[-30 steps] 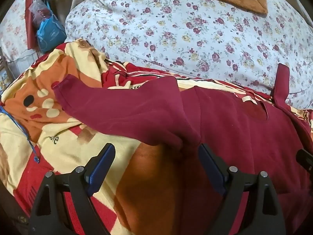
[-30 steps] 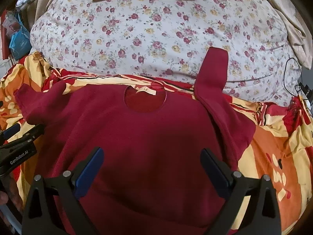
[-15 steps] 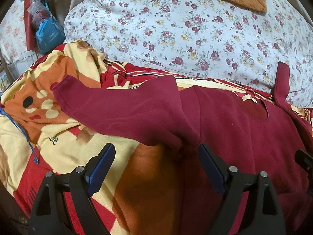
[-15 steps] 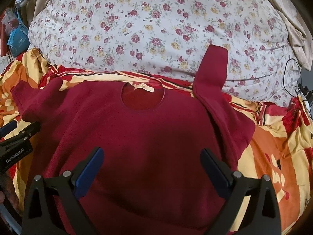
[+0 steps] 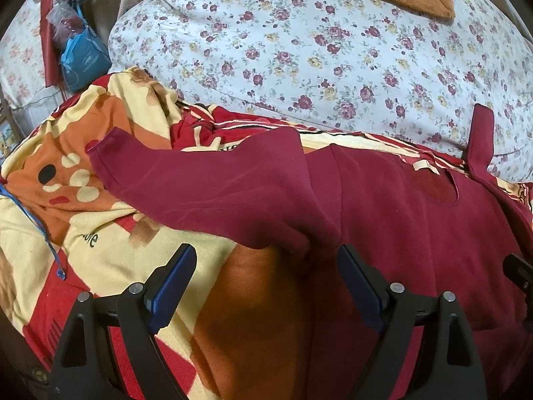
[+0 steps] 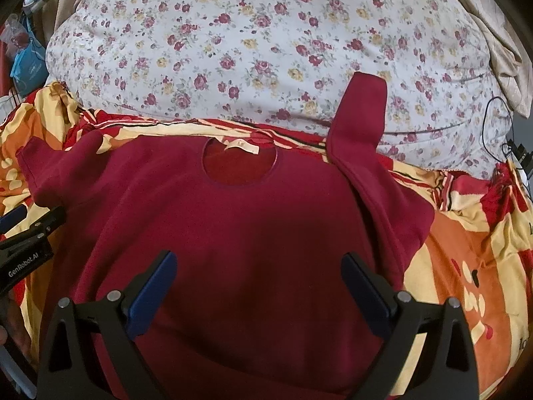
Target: Fold small clothes
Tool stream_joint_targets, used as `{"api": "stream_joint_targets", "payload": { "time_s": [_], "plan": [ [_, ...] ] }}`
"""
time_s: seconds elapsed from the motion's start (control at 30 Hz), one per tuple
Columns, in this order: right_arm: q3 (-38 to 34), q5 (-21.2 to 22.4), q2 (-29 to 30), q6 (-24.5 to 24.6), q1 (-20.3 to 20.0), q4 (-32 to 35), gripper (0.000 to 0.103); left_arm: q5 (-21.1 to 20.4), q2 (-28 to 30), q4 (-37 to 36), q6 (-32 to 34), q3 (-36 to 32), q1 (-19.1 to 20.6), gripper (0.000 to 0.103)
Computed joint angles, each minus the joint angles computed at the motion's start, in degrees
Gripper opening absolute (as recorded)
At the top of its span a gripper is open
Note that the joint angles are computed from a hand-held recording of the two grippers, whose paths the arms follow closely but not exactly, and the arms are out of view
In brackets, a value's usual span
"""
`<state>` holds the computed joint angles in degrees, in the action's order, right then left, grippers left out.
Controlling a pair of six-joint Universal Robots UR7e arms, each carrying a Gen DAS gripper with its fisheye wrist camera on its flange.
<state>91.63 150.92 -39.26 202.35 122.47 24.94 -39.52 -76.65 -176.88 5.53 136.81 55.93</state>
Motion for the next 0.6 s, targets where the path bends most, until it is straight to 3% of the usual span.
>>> {"api": "stream_joint_targets", "payload": {
  "time_s": [0.33,0.6],
  "plan": [
    [1.3,0.8,-0.9,-2.8,-0.1,-3.9,0.1,0.7,0.3,-1.0,0.5,0.0,0.0,0.079],
    [0.1,1.0,0.5,-1.0,-0.1,-0.9,0.1,0.7,0.0,-0.4,0.0,-0.2,0.2,0.079]
  ]
}}
